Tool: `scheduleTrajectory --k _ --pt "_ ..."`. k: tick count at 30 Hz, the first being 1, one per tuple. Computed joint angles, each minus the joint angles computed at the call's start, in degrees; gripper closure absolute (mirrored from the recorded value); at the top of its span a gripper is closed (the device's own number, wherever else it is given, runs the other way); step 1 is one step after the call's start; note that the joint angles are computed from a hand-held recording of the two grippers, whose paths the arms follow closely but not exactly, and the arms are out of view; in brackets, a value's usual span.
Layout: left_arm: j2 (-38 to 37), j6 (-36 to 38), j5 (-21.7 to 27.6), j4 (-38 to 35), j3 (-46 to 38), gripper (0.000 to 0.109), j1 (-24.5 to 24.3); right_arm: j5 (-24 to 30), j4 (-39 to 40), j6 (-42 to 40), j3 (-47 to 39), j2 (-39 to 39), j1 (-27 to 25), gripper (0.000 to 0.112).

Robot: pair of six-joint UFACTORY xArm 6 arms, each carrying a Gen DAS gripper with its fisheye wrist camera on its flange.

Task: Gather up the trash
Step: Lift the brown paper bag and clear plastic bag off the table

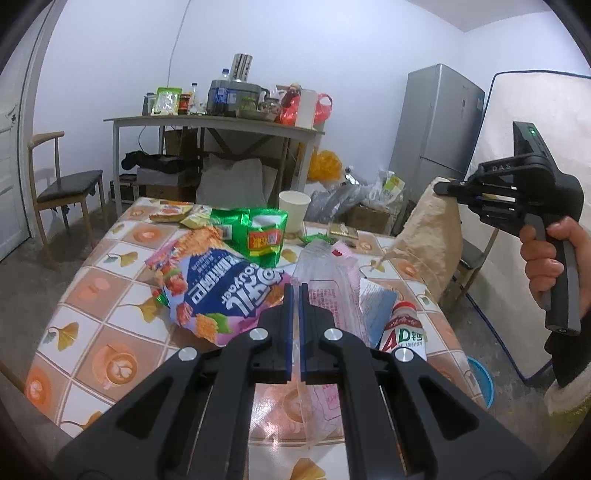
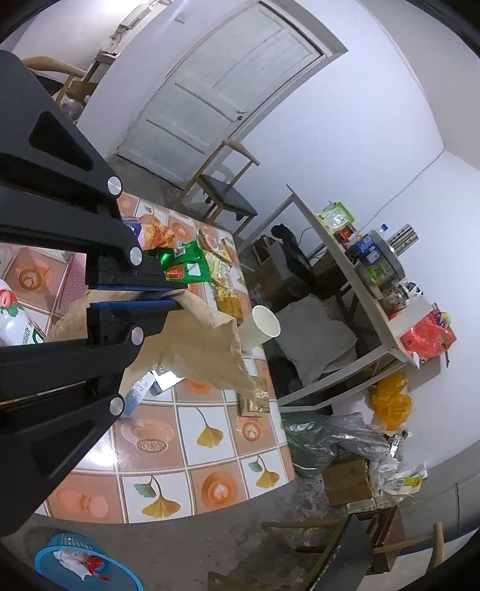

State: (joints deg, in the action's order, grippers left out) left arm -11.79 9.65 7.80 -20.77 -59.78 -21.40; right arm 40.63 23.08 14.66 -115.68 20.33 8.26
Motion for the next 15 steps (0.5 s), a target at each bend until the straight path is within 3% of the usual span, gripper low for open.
scheduleTrajectory --k 15 --pt "-2.11 -4.8 -2.79 6.17 -0.64 0.108 0.26 -5.36 2.37 -2.45 9.35 -7.75 -0.16 0.108"
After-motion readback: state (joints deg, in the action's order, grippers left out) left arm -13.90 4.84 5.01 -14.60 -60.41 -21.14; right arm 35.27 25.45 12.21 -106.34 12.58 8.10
